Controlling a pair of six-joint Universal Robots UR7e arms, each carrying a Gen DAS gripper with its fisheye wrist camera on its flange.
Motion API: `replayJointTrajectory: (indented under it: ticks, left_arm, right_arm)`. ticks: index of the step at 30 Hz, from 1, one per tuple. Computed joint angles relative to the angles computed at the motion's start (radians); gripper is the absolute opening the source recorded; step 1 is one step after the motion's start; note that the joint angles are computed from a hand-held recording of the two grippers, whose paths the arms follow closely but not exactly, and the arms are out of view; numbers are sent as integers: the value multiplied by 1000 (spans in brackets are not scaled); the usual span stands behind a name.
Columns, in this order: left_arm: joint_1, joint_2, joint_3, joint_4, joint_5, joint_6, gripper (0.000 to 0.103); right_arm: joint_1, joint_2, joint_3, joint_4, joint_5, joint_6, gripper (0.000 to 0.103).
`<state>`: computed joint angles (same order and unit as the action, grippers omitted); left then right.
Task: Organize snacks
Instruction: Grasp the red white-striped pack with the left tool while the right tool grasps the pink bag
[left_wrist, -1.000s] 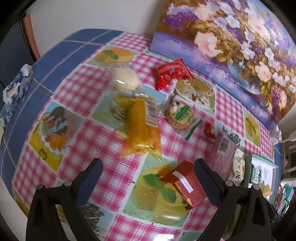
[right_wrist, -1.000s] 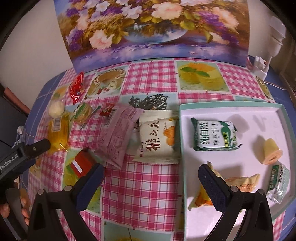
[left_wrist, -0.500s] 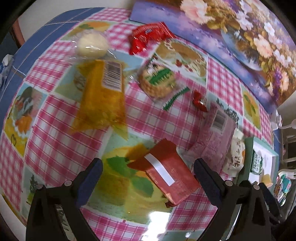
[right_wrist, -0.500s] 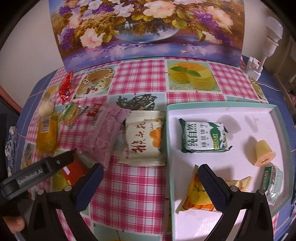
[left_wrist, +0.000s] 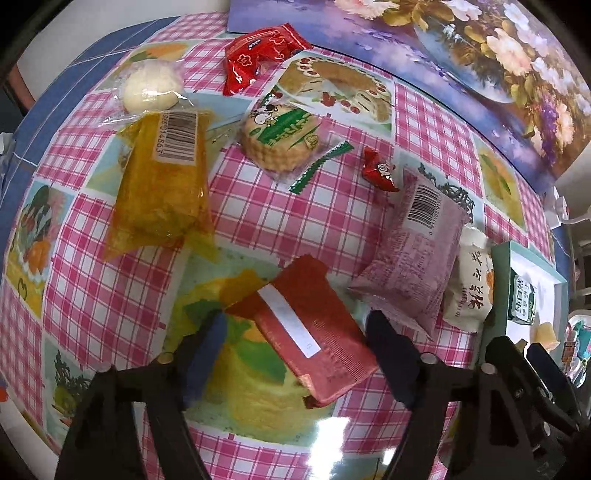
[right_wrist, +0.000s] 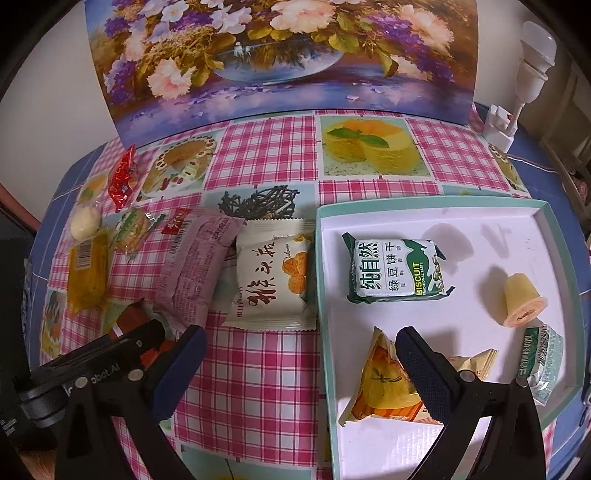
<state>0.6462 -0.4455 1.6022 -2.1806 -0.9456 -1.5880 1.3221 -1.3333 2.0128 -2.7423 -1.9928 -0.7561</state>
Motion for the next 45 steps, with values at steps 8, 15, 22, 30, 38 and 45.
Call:
replayJointTrajectory:
  ticks: [8,15,22,30,38,45]
  left_arm:
    - [-1,-3,-3,-11,18,21,48]
    - [10,-37,30,11,60,-28,41]
    - [19,-70,62,41,98,-86,41]
    - [11,-107,108,45,118,-140,41]
    - [19,-111,117,28,118,-140,41]
    - [21,-109,122,16,114,-141,41]
  right_arm:
    - [1,3,-2,-4,33,-3,103]
    - [12,15,-3,-23,82,-13,103]
    - [33,42,3,-58,101,-47,103]
    - [53,87,0,-86,93,-60,89]
    - [78,133,12,-114,70,-81,65]
    - [87,179,24,-163,36,-109,61]
